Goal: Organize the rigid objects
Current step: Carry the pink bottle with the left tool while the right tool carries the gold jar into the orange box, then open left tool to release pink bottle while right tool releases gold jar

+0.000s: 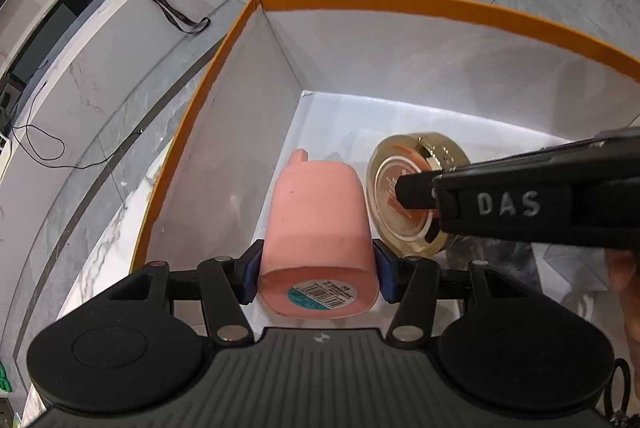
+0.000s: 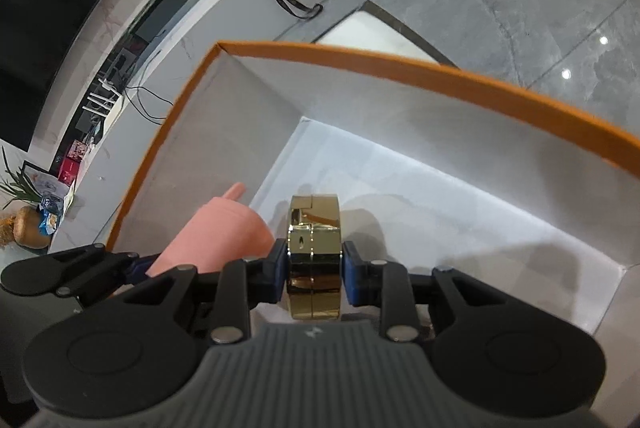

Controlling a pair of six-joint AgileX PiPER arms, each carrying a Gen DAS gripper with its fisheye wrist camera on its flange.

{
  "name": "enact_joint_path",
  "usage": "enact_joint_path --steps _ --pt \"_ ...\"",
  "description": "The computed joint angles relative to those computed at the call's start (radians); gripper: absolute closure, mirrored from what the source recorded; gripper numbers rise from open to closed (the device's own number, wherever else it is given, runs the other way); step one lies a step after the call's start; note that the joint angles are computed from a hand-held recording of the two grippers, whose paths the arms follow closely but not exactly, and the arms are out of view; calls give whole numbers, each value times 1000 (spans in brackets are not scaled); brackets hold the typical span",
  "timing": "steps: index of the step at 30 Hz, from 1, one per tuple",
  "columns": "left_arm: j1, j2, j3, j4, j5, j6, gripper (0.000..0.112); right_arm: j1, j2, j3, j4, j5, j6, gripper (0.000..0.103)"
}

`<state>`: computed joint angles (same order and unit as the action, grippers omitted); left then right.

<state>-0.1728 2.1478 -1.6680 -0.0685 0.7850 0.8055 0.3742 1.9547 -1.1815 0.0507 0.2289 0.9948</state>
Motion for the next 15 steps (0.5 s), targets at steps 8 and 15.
enact_joint_path --steps 8,15 --pt "-10 45 -50 48 30 -39 50 -28 -3 35 205 -50 -173 76" --pt "-23 61 -47 91 18 -82 49 -28 -6 -24 14 92 -2 65"
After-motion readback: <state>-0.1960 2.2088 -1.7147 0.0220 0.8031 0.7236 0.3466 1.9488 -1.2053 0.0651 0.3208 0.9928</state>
